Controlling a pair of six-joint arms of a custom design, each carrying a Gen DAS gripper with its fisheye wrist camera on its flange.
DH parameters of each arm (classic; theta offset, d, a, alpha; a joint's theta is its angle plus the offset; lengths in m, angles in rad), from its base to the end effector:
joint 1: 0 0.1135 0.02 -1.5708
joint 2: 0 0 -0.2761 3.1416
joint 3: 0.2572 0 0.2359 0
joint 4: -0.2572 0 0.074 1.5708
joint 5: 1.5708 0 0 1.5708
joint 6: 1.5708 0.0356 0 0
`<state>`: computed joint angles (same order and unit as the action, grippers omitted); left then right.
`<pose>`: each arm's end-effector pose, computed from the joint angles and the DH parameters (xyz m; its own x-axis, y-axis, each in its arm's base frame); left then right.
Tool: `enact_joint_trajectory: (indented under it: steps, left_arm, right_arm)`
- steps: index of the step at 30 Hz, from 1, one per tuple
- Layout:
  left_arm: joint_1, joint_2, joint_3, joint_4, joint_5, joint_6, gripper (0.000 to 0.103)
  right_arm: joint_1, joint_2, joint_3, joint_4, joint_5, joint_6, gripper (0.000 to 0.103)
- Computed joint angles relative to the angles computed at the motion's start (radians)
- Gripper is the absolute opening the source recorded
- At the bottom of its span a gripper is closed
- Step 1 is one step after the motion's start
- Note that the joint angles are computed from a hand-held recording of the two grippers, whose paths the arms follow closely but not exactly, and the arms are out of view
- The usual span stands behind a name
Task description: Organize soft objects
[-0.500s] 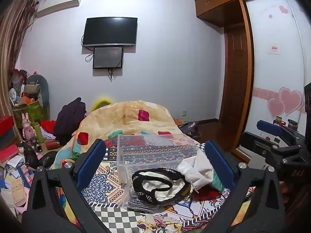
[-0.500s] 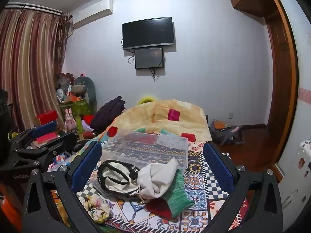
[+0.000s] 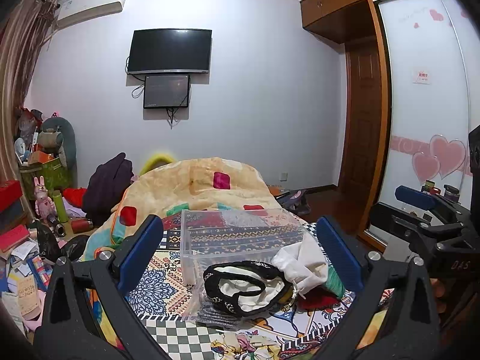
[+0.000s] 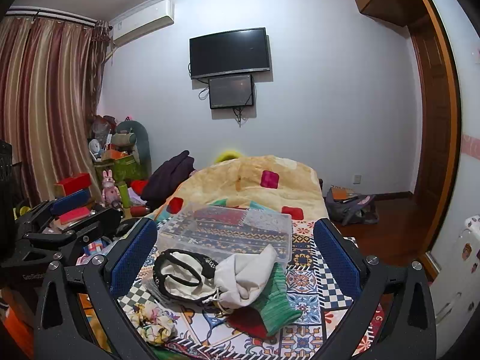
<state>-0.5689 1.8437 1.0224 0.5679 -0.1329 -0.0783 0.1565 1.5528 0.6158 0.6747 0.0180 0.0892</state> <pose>0.3392 -0.2113 0.2259 -0.2439 0.0639 -0.9677 0.4081 0.9120 -0.0426 0.3007 0.0468 0.2128 -0.2675 0.0480 -0.9624 -0.1153 0.9900 0.0814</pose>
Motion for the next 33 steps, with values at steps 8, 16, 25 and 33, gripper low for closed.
enact_joint_trajectory:
  steps: [8, 16, 25, 33]
  left_arm:
    - [-0.007, -0.004, -0.009, 0.01, -0.01, 0.001, 0.103]
    - [-0.004, -0.026, -0.026, 0.022, -0.005, 0.008, 0.103]
    - [0.0, -0.038, -0.036, 0.031, 0.0, 0.012, 0.103]
    - [0.004, -0.032, -0.024, 0.009, 0.008, 0.007, 0.103]
  right_arm:
    - [-0.002, -0.002, -0.002, 0.002, -0.007, 0.004, 0.103]
    - [0.0, -0.005, -0.003, 0.001, -0.006, 0.005, 0.103]
    - [0.002, -0.009, -0.004, -0.001, -0.006, 0.007, 0.103]
    - [-0.001, -0.005, 0.011, -0.027, -0.007, 0.005, 0.103]
